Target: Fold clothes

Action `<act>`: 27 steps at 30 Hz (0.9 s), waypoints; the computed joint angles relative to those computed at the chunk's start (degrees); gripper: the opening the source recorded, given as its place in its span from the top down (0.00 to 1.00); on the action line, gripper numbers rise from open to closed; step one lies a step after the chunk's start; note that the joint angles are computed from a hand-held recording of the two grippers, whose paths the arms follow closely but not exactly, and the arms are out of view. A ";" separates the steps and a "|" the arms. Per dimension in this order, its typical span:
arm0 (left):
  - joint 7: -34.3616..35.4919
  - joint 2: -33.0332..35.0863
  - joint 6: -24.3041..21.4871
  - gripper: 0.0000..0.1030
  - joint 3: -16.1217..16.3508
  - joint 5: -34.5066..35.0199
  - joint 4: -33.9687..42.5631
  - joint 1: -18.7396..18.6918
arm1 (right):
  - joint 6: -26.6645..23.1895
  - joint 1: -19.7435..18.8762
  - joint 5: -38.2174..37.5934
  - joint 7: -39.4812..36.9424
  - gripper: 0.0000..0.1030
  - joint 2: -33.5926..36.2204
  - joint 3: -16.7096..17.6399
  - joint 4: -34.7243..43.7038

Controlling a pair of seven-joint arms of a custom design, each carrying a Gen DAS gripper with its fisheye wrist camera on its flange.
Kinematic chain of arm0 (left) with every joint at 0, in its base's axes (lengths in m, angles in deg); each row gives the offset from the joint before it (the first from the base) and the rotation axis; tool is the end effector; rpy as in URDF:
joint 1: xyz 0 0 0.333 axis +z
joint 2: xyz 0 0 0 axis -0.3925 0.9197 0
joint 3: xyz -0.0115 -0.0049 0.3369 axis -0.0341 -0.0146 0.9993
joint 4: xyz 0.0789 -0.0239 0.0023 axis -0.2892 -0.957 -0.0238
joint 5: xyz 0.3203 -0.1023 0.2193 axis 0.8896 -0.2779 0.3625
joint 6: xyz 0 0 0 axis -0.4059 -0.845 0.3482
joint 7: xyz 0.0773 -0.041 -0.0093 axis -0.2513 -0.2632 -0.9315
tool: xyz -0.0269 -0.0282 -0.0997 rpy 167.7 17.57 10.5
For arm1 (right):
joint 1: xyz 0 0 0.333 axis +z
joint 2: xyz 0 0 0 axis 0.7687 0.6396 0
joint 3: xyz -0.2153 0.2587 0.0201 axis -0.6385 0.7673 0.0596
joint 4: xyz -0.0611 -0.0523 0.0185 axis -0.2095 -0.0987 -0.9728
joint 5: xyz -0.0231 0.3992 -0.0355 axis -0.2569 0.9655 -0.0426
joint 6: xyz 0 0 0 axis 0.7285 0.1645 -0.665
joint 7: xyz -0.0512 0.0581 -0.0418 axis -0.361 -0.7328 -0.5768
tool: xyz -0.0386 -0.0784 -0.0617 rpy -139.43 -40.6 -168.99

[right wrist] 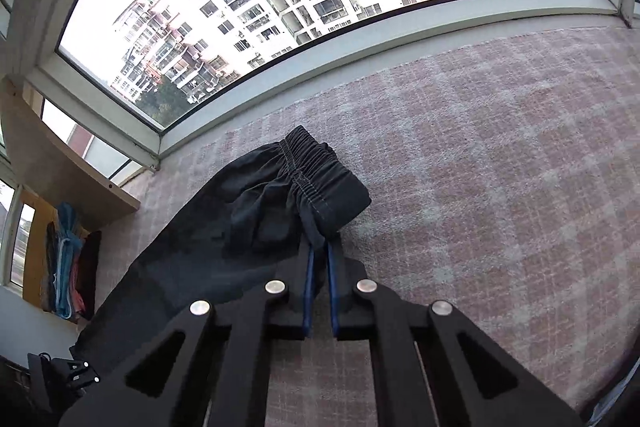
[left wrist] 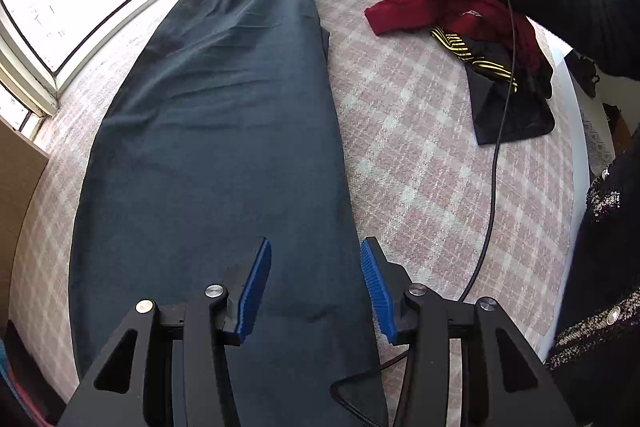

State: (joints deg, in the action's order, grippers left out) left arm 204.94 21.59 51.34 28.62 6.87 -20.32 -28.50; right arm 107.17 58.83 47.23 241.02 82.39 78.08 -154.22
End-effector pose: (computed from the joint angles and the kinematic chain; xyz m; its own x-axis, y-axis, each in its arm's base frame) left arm 0.6497 -0.1977 0.4692 -0.9960 -0.0635 0.0632 -0.0807 0.9425 -0.3244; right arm 0.5518 0.1058 0.4859 -0.5182 -0.7485 -0.4138 -0.6039 0.6628 -0.4427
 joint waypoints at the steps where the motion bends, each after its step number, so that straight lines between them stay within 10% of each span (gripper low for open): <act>1: -0.04 -0.03 -0.10 0.57 0.04 -0.01 0.00 0.05 | -1.79 0.11 -0.04 -0.43 0.94 0.70 0.11 1.04; 16: -7.08 -7.22 2.74 0.56 4.03 -6.08 -3.92 7.46 | -7.49 2.06 -14.23 3.62 0.94 -1.28 4.03 10.44; 27: -9.51 -17.67 11.13 0.52 11.87 -10.34 -15.60 17.79 | -18.73 15.52 -17.78 -8.27 0.96 16.34 7.63 40.67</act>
State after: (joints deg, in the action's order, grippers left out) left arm 195.43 3.93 62.47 40.49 -3.47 -35.91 -10.70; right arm 88.44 74.35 29.45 232.75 98.73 85.71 -113.55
